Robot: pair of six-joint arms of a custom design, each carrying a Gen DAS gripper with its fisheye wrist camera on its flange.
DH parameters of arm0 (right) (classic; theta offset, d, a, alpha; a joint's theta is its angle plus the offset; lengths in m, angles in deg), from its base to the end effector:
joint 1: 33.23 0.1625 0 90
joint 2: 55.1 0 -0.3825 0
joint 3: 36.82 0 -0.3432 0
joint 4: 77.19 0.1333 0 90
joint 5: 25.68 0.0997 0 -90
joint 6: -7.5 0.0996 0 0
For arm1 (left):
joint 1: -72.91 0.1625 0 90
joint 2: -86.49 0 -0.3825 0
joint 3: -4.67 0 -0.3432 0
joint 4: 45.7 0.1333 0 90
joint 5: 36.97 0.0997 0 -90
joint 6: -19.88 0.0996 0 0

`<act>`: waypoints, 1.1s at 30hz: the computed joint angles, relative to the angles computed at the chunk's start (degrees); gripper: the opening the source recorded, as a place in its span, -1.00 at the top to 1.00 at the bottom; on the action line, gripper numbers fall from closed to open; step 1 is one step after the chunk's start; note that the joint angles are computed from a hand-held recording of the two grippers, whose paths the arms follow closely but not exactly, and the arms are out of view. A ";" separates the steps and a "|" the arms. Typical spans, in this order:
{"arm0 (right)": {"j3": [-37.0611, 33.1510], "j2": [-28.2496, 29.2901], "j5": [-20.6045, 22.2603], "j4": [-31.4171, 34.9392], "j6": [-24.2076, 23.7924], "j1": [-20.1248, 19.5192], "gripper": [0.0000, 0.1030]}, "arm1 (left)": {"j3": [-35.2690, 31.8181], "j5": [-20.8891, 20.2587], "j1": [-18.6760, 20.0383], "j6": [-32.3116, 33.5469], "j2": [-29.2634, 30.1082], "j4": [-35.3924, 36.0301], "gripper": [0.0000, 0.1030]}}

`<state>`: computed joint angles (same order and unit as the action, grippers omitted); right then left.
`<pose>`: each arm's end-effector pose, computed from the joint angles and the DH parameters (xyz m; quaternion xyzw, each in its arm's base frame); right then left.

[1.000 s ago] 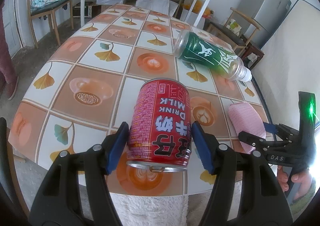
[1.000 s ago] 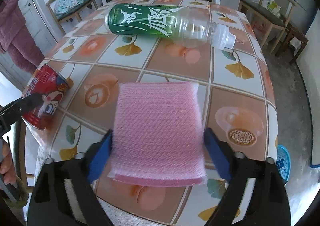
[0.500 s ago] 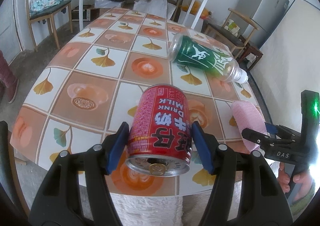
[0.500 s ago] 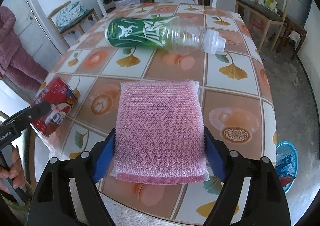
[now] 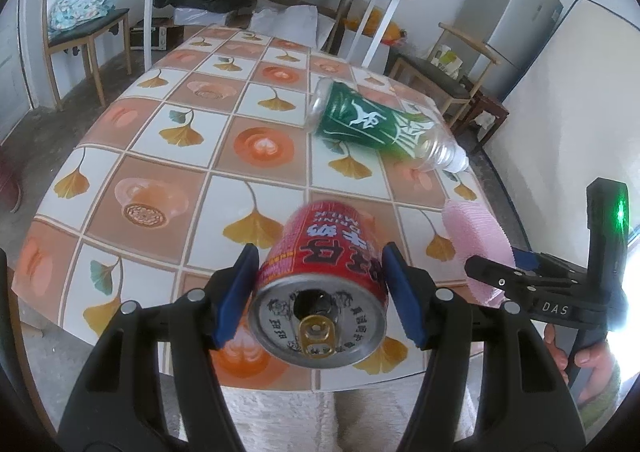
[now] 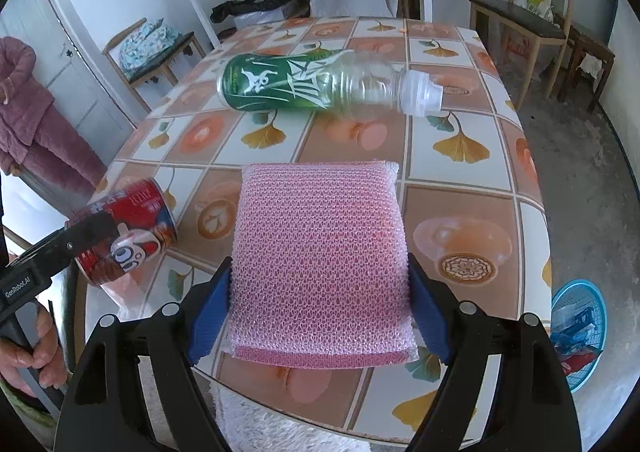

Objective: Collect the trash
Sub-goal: 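Carry the can in the left gripper and sponge in the right over the wastebasket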

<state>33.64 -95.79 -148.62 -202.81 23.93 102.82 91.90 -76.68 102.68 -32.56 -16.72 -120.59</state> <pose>0.5557 -0.4258 0.1685 0.2308 -0.9296 0.1887 0.2167 -0.1937 -0.3526 0.5672 0.0583 0.9033 -0.3574 0.2298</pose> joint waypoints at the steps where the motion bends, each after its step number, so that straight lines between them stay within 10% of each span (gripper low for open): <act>1: 0.07 -0.13 0.03 -0.14 -0.14 0.14 -0.52 | 0.15 0.07 -0.21 -0.03 0.06 -0.22 -0.17; 26: 9.54 -10.28 -1.28 -8.71 -0.08 1.16 -0.52 | -0.05 -0.94 -5.62 1.10 3.38 -4.63 -0.14; 33: 15.02 -17.09 -8.44 -12.23 2.28 1.98 -0.52 | -1.97 -5.96 -5.37 10.34 7.90 -14.09 -0.13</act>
<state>48.66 -112.88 -157.06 -215.04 26.21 104.80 89.93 -82.64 97.31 -22.22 -8.82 -134.69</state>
